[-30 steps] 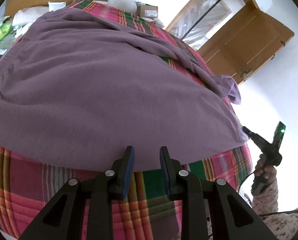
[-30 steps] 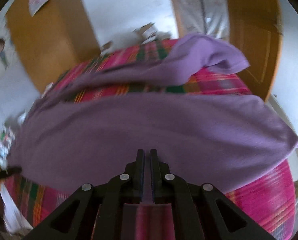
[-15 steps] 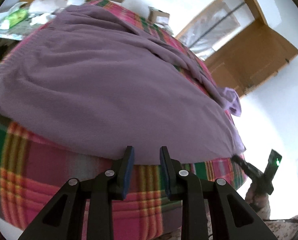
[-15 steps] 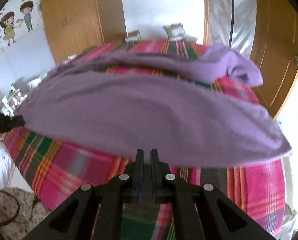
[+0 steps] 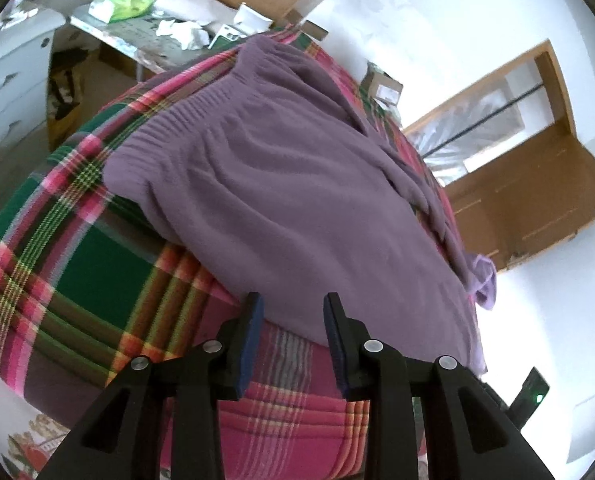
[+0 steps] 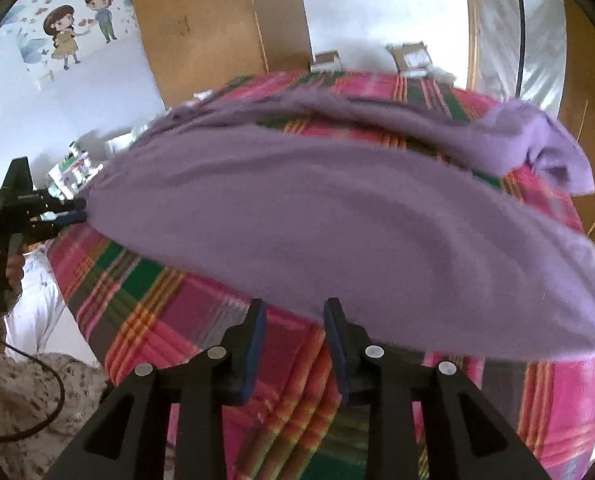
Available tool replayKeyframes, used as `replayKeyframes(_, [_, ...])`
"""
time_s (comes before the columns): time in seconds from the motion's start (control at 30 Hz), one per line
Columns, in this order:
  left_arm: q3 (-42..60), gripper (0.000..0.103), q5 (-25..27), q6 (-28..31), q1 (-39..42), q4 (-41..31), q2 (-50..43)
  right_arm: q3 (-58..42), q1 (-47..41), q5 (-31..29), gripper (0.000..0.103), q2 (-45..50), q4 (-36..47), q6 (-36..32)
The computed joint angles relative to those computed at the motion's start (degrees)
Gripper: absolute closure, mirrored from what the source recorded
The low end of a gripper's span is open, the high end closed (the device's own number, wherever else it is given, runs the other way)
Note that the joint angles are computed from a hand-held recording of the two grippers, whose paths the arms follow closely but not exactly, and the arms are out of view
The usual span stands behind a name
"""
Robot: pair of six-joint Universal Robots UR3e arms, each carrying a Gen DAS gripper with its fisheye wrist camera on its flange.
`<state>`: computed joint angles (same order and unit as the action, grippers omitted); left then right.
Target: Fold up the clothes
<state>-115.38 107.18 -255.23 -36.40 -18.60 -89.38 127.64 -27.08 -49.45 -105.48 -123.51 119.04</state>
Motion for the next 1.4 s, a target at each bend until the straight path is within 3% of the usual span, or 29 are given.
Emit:
replayKeyframes(0.1, [-0.67,0.071,0.56,-0.70,0.54,-1.50,1.42,-0.83,1.96,-0.74,0.071,2.54,-5.58,5.30])
replayKeyframes(0.27, [-3.45,0.071,3.17,-5.30,0.36,-3.37,4.73,3.14,3.89,-3.89,0.070,0.15,-8.37,1.71])
replayKeyframes(0.43, [-6.89,0.071,5.97,-9.67,0.13,-3.44,8.00,6.29,4.55,-5.88,0.056,-0.66,-13.66,0.40])
replayKeyframes(0.63, [-8.76,0.071,6.32,-10.77,1.16,-1.42,8.85,11.08,9.55,-7.87,0.053,2.23,-30.76,4.75])
replayKeyframes(0.87, [-9.90,0.070,6.96,-12.81,2.59,-0.68,9.58,12.86,12.12,-10.09,0.053,5.55,-41.59,8.00])
replayKeyframes(0.93, [-10.02,0.070,6.94,-12.62,3.27,-0.33,9.51,13.42,12.18,-9.88,0.058,5.61,-42.47,7.89])
replayKeyframes(1.0, [-10.31,0.070,7.06,-12.61,3.69,0.46,9.33,13.20,12.49,-9.59,0.080,5.40,-41.27,7.44])
replayKeyframes(1.1, [-10.55,0.070,7.14,-11.93,4.10,1.62,8.88,13.65,14.74,-11.95,0.096,6.13,-44.30,7.51])
replayKeyframes(1.27, [-11.77,0.071,7.00,-12.52,5.05,3.64,9.11,13.32,16.21,-13.80,0.100,5.85,-44.36,8.51])
replayKeyframes(1.4, [-11.48,0.073,7.73,-12.40,5.30,3.78,8.65,12.81,14.58,-11.03,0.100,0.89,-37.60,7.95])
